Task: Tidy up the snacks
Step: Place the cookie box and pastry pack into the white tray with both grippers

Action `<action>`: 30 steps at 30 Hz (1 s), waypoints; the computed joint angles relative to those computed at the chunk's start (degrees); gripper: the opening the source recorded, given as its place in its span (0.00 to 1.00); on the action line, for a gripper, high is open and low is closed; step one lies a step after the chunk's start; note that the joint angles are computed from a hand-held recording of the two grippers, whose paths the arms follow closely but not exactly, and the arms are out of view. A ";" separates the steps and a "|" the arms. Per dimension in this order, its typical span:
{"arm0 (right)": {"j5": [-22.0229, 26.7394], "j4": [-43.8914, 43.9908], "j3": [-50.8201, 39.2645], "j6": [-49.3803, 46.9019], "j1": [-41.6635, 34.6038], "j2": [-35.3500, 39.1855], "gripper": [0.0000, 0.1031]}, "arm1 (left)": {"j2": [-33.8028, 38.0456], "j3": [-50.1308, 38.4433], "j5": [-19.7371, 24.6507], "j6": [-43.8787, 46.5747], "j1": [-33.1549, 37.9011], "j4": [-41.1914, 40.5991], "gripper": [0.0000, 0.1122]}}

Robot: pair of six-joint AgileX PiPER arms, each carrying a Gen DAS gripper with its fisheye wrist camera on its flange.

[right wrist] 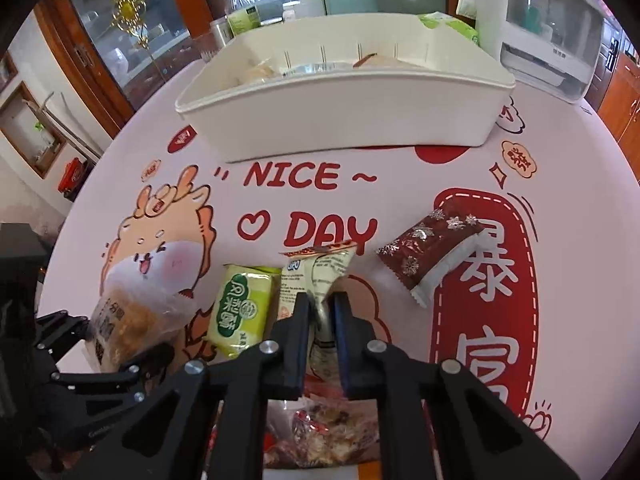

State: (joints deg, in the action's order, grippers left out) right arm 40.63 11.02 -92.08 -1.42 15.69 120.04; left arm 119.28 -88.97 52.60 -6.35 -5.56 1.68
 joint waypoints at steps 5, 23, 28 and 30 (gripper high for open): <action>0.25 1.16 0.15 -0.32 -1.35 -2.58 0.11 | -2.71 0.57 0.41 0.92 0.80 -1.15 0.53; 0.67 16.80 4.85 -13.25 -11.35 -13.93 0.10 | -5.21 -13.56 5.80 1.07 -1.83 -5.99 0.53; 1.71 16.57 2.30 -12.73 -12.28 -14.41 0.11 | -3.17 -20.51 8.55 2.09 -1.89 -7.14 0.53; 2.23 16.64 0.91 -12.87 -12.39 -14.39 0.11 | -2.31 -23.07 9.59 2.21 -1.94 -7.26 0.53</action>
State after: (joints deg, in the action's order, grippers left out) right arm 42.85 27.66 -91.17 -14.29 3.30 105.65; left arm 116.97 -112.04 62.18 -4.14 -7.51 -5.58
